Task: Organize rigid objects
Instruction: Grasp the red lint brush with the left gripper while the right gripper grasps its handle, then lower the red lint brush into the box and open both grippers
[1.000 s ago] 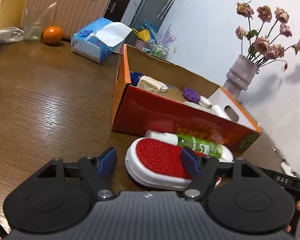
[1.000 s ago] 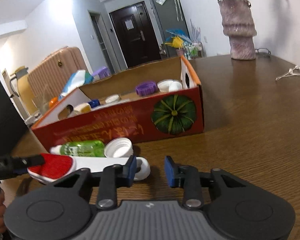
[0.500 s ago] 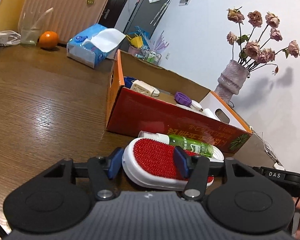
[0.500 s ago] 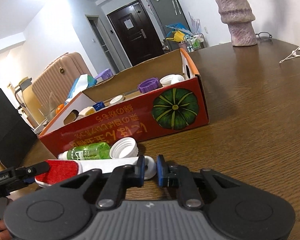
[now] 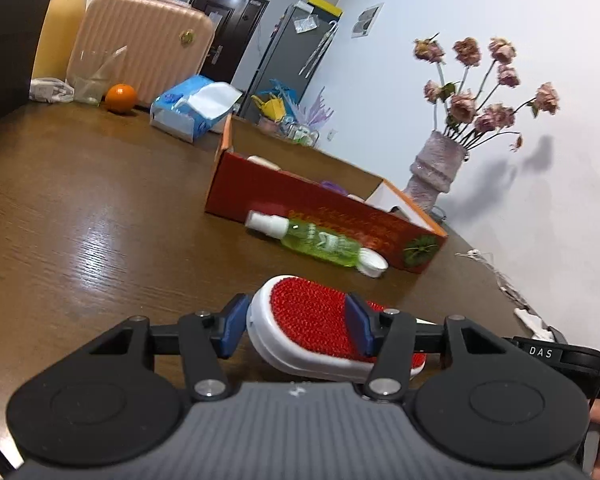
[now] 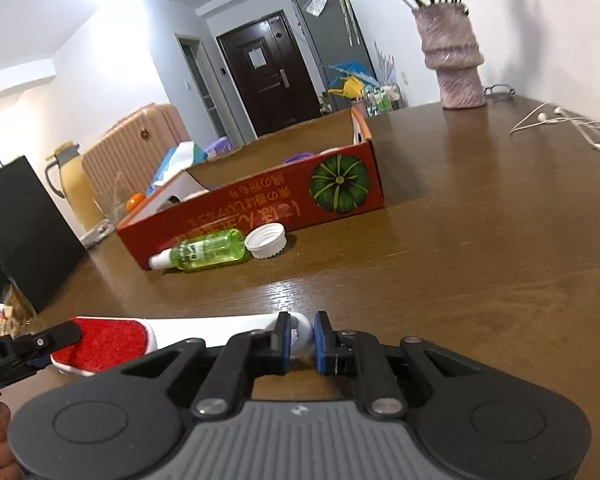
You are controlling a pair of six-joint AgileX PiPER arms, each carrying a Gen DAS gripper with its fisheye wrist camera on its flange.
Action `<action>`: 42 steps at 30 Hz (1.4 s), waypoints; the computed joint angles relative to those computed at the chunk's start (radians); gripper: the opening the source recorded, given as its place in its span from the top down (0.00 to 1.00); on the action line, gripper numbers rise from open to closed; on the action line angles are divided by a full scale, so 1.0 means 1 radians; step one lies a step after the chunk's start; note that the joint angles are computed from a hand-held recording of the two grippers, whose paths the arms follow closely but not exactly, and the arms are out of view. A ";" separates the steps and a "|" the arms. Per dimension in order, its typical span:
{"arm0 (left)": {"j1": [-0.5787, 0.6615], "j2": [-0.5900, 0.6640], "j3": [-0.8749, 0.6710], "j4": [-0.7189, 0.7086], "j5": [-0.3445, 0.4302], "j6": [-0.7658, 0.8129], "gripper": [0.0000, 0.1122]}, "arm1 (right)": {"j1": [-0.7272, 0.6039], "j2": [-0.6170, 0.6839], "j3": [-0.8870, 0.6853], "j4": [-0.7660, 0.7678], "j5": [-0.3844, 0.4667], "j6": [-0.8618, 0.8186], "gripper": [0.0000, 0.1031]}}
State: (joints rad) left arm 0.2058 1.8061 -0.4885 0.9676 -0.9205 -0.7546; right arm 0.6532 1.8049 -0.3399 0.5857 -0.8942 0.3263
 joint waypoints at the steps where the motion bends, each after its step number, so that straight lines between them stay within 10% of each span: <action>1: 0.004 -0.026 0.024 -0.002 -0.008 0.010 0.53 | 0.029 -0.016 0.021 0.032 -0.018 -0.001 0.88; 11: -0.014 -0.235 0.168 -0.017 -0.042 0.026 0.53 | 0.216 -0.188 0.157 0.274 -0.113 -0.082 0.88; 19: -0.068 -0.186 0.064 -0.013 -0.023 -0.071 0.52 | 0.106 -0.235 0.128 0.221 -0.078 -0.171 0.88; 27: -0.153 -0.041 -0.317 0.028 0.104 -0.273 0.53 | -0.233 -0.208 -0.178 -0.039 0.147 -0.346 0.88; 37: -0.243 0.244 -0.883 0.235 0.400 -0.606 0.53 | -0.480 0.119 -0.723 -0.422 0.492 -0.095 0.88; 42: -0.258 0.364 -1.043 0.351 0.457 -0.711 0.52 | -0.488 0.291 -0.997 -0.285 0.642 -0.275 0.88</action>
State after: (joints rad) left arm -0.0521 2.1702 -1.5312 1.3181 -0.4632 -1.4656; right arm 0.1648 2.0956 -1.3364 0.3011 -0.2519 0.0511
